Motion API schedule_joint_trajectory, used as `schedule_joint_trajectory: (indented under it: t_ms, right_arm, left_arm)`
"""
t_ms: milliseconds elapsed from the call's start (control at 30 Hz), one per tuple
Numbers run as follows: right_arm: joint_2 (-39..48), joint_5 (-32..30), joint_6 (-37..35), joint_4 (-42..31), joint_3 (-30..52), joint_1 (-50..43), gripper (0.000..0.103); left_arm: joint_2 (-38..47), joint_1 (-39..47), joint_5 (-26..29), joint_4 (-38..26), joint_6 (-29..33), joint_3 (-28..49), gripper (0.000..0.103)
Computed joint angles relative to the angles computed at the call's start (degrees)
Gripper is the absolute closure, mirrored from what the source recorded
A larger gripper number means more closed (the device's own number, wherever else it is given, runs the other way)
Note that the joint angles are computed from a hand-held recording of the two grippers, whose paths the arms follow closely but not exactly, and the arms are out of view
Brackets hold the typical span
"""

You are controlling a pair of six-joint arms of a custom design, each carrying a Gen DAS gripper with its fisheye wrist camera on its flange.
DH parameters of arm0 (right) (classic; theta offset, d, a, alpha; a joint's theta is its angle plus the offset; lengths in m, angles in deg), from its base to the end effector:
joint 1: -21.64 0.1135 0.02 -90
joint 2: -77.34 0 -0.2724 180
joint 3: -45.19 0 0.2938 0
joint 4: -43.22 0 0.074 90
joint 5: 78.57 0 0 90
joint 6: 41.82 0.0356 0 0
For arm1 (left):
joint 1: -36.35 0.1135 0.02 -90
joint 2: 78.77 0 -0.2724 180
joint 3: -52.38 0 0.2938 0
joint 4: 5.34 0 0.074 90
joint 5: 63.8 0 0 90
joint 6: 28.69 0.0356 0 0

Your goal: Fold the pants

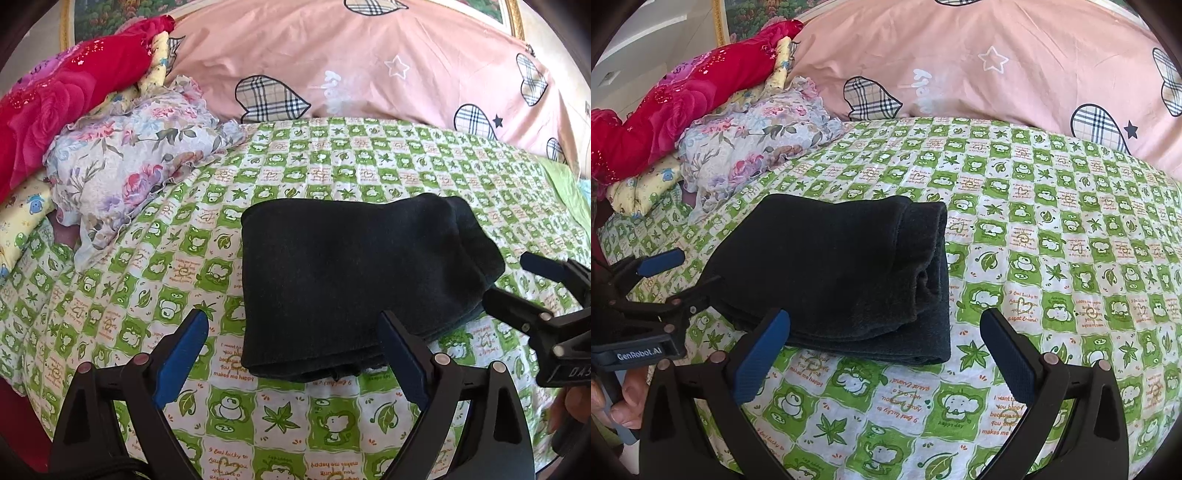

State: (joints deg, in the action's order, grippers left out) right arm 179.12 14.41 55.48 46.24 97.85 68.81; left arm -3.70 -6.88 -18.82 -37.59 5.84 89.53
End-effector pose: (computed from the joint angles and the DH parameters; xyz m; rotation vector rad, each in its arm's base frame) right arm 0.2351 0.2509 0.0791 -0.7978 2.2737 0.3887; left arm 0.1741 -0.1291 0.1029 -0.4132 2.2821 0.3177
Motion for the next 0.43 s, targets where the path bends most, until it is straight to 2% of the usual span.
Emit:
schedule_joint_trajectory:
  t_ms: [433]
  right_arm:
    - [0.51, -1.19, 1.65, -0.77, 0.68, -0.79, 0.000]
  left_arm:
    - [1.75, 2.19, 2.05, -0.13, 0.84, 1.39, 0.011]
